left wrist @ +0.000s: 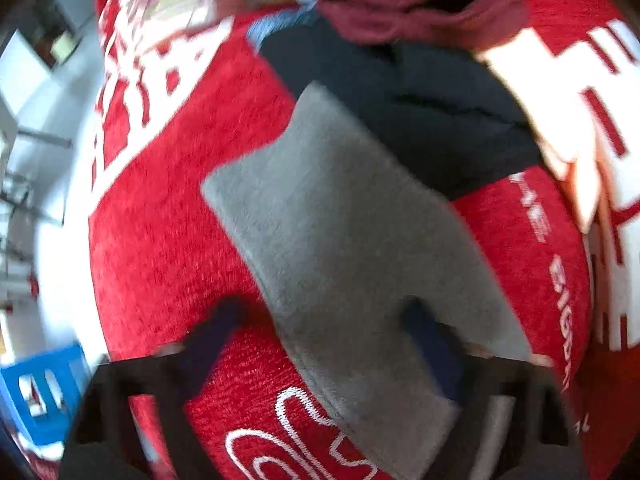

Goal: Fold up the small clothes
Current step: 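Grasp the other sleeve cuff with the left gripper and lift it, then lay the held sleeve across the sweater body and open the left gripper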

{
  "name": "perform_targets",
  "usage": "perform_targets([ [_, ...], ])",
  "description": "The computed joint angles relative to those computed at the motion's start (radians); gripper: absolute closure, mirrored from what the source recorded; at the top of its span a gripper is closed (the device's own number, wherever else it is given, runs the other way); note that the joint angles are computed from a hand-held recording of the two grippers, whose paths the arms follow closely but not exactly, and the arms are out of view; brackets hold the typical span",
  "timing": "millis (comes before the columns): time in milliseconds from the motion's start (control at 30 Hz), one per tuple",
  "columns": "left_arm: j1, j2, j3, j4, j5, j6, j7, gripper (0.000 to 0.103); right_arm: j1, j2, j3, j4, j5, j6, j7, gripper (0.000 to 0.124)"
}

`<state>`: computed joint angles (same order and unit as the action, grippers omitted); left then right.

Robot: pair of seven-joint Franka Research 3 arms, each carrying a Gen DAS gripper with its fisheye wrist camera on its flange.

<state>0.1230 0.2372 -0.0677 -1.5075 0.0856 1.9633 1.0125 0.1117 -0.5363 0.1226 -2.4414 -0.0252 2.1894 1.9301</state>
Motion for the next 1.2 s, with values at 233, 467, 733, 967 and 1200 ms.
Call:
perform_targets([
  [233,0.050,-0.081,0.000,-0.038,-0.167,-0.014,0.183,0.093,0.001,0.033,0.009,0.035,-0.014,0.010,0.018,0.037],
  [467,0.006,-0.221,-0.012,-0.089,-0.173,-0.011,0.310,0.094,-0.010,0.029,0.004,0.035,-0.033,0.010,0.047,0.037],
  [733,-0.167,-0.230,-0.098,-0.051,-0.173,-0.051,0.430,0.094,-0.091,-0.104,-0.028,-0.038,-0.060,-0.011,0.102,0.037],
  [967,-0.333,-0.249,-0.183,-0.012,-0.244,-0.064,0.446,0.094,-0.213,-0.326,-0.071,-0.159,-0.087,-0.071,0.089,0.037],
  [1200,-0.519,-0.210,-0.282,-0.016,-0.235,-0.083,0.391,0.094,-0.359,-0.546,-0.137,-0.297,-0.093,-0.169,0.026,0.037],
])
